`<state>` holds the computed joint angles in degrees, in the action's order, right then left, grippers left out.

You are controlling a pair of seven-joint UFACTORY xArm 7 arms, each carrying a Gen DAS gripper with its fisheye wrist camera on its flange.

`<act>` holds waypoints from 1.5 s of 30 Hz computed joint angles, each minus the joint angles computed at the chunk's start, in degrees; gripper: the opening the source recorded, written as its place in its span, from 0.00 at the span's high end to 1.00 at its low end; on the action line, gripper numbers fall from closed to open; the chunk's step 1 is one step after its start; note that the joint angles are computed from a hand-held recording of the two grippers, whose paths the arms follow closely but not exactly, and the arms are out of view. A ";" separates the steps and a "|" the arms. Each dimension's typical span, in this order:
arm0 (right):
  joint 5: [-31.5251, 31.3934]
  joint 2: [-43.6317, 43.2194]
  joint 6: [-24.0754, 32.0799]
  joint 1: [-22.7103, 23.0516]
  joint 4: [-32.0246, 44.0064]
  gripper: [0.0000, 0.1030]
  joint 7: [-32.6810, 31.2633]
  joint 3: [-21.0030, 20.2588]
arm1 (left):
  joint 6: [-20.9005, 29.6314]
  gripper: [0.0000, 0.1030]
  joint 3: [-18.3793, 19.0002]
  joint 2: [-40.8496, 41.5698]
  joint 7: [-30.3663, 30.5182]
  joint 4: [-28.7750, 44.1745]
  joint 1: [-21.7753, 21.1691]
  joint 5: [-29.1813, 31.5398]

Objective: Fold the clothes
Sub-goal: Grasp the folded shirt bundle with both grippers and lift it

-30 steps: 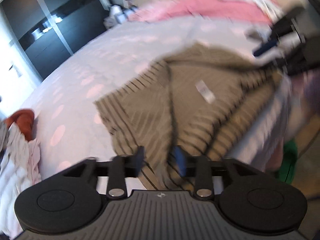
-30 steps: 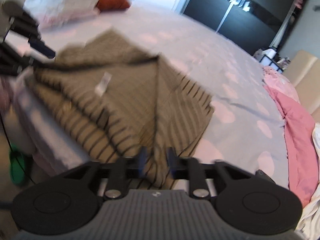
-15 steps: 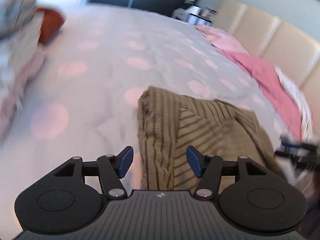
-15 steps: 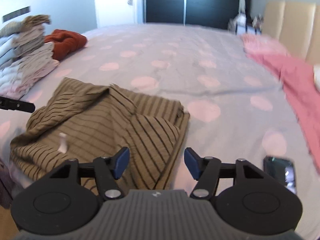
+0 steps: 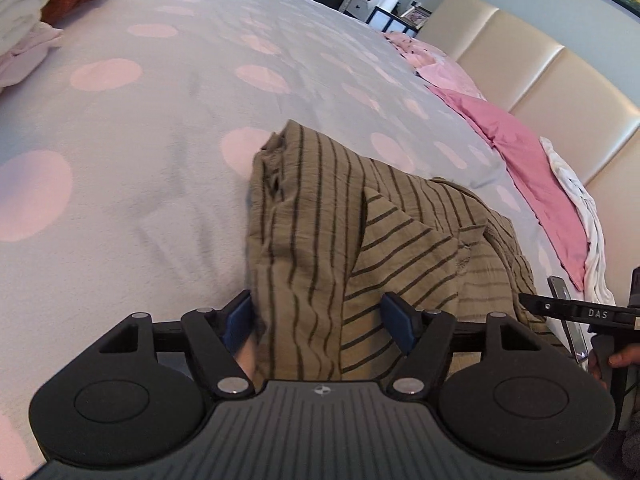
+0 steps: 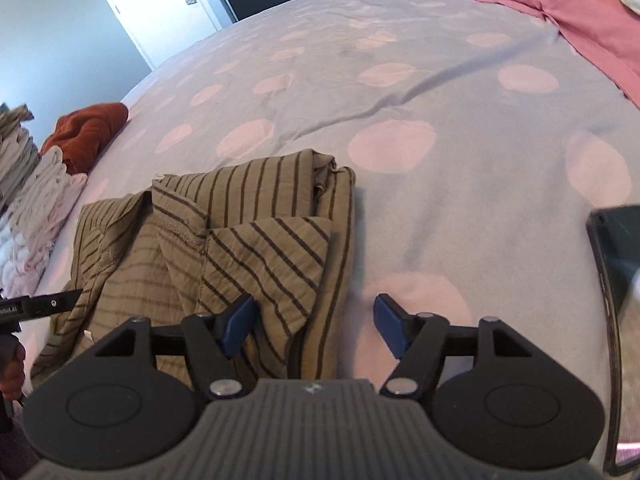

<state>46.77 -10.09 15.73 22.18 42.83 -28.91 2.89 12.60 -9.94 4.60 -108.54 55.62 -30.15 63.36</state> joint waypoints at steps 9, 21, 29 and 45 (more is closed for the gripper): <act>-0.65 2.41 -1.85 1.77 2.09 0.69 -2.41 1.93 | 0.81 0.75 0.91 2.40 -0.90 3.28 -2.00 5.26; 12.82 -1.33 -3.36 4.39 1.07 0.87 -12.30 0.75 | 7.30 0.93 -2.00 -2.22 -5.77 3.67 -2.51 12.83; 18.23 -8.21 -4.17 8.39 0.63 0.88 -16.15 -0.09 | 12.84 0.94 -6.63 -11.48 -4.34 1.19 -0.36 11.94; 8.06 3.59 8.90 12.57 35.11 0.88 -3.26 5.05 | 32.74 0.94 -3.24 -42.19 37.56 0.84 1.51 -19.67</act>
<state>54.83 -6.51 24.63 34.75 77.94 -32.17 7.94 45.34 -13.18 -37.59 -70.97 56.45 -28.65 43.70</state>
